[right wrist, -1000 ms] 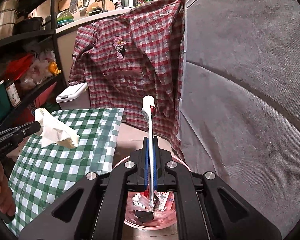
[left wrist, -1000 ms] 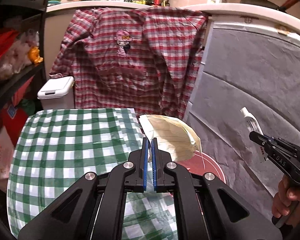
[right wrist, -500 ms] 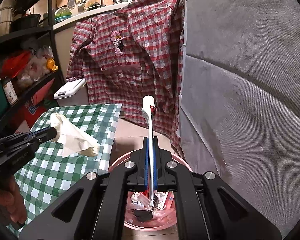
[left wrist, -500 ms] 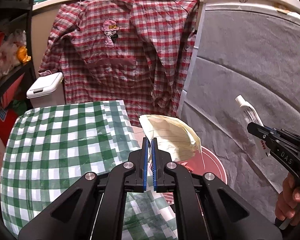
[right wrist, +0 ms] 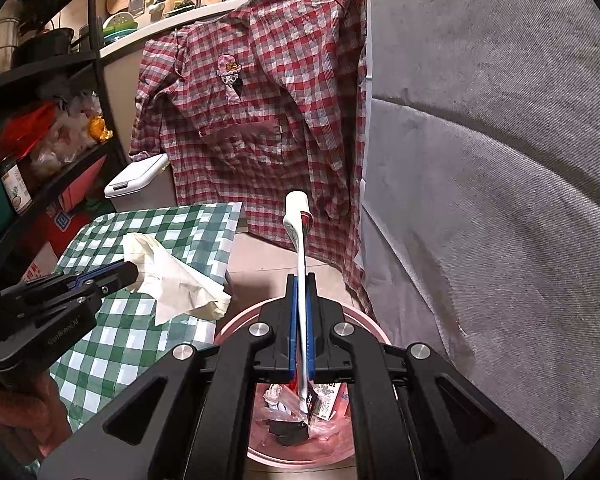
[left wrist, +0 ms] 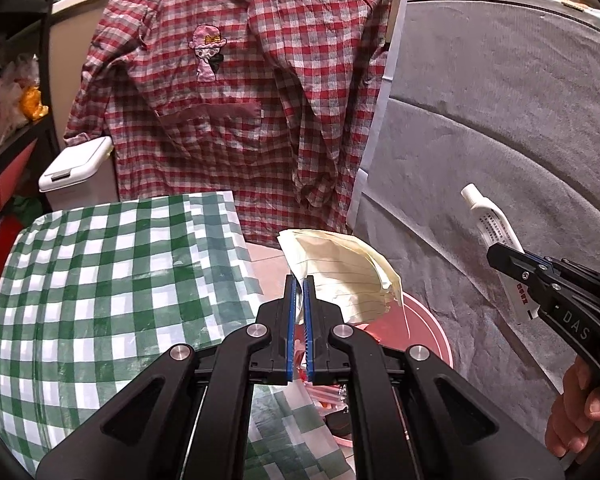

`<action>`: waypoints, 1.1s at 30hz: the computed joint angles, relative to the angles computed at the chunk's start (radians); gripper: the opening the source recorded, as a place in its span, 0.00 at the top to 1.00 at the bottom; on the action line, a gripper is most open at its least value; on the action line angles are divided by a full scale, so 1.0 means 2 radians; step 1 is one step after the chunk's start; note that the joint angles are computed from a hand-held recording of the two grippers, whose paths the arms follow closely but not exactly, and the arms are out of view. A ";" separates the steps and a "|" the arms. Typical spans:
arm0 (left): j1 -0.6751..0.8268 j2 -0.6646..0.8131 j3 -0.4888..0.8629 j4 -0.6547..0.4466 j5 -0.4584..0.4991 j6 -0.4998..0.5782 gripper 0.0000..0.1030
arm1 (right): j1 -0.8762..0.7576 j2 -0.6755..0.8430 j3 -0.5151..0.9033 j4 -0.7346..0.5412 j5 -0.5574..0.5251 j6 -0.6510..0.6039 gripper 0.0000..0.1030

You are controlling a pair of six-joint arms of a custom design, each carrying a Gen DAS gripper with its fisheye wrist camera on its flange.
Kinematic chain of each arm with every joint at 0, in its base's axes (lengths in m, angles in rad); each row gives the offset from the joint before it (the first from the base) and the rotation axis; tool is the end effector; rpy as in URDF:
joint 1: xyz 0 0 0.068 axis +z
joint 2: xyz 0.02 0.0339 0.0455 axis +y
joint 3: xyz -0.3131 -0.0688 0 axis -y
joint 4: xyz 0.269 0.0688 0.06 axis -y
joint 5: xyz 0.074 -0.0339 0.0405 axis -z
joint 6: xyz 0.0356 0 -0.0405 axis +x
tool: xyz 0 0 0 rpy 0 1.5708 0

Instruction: Collect trash

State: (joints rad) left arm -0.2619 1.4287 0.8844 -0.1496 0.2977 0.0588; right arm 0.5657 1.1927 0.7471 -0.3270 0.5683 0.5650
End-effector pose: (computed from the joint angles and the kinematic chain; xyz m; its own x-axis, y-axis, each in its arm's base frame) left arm 0.3063 -0.0929 0.2664 -0.5893 0.2161 -0.7785 0.5008 0.8538 -0.1421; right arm 0.2192 0.1165 0.2701 -0.5654 0.1756 -0.8059 0.2087 0.9757 0.0661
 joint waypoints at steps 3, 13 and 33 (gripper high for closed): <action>-0.001 0.007 0.006 -0.005 0.007 -0.009 0.87 | -0.006 0.008 0.004 -0.005 0.002 0.007 0.86; 0.004 -0.004 -0.001 -0.017 0.023 0.006 0.72 | -0.021 0.009 0.005 -0.006 -0.003 0.015 0.53; 0.111 -0.270 -0.114 -0.110 0.079 0.037 0.24 | 0.276 -0.048 0.046 -0.367 0.201 0.381 0.05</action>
State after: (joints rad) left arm -0.0393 0.8878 0.6558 -0.3692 0.4552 0.1328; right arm 1.1186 1.0960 0.8390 -1.0600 0.9712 1.3261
